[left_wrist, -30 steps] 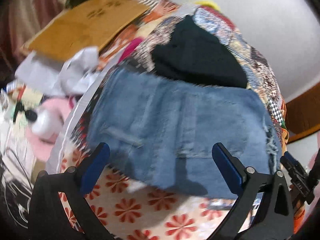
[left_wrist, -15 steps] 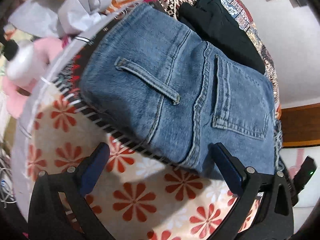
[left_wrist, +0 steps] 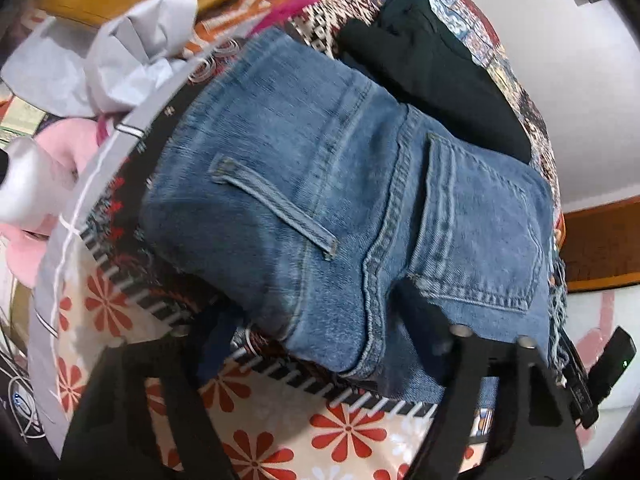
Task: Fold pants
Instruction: 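Move the left tool to the jeans waistband and grasp it, then lift the waistband with the left tool and fold it over the legs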
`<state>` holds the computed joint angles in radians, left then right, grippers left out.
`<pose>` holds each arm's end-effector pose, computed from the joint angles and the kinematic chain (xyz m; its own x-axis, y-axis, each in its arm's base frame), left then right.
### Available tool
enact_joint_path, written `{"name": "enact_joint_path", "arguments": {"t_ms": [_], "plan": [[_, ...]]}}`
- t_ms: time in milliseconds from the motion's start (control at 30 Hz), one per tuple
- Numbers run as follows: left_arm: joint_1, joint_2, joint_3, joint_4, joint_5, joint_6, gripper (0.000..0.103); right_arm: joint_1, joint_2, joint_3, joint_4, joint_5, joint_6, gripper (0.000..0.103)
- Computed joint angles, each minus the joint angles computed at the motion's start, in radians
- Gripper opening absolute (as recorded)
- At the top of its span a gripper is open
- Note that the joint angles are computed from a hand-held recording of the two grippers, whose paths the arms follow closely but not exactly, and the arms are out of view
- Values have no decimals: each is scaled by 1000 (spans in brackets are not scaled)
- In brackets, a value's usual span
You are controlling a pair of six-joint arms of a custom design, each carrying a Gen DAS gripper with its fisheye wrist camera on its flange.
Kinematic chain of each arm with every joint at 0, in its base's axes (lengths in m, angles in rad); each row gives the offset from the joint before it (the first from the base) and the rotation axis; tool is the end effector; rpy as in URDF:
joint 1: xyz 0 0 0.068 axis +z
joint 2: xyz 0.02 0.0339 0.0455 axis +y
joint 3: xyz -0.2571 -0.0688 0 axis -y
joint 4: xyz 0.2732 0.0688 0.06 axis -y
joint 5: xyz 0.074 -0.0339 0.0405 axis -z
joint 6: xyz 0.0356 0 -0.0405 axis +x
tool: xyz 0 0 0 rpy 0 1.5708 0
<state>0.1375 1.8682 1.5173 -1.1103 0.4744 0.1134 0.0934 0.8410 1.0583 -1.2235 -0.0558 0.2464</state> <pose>0.3827 0.0365 0.2167 -0.9865 -0.0349 -0.1601 0.0394 0.8977 -0.4388 0.1602 0.0170 0.3301 -0.8457 0.1654 -0.5074 0.0860 0.9806 0.1762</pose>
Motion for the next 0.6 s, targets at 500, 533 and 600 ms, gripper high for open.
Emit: {"name": "enact_joint_path", "arguments": {"t_ms": [500,533,600], "plan": [[-54,35,33,107,-55,-51,57,2,-6,-4,-2,-1,14,83],[-64,22,26,123,-75,-45,52,0,-5,-4,-1,-3,12,83],[-93,-30,-10,174,-137,-37,43,-2,-5,-5,-1,-5,12,83]]}}
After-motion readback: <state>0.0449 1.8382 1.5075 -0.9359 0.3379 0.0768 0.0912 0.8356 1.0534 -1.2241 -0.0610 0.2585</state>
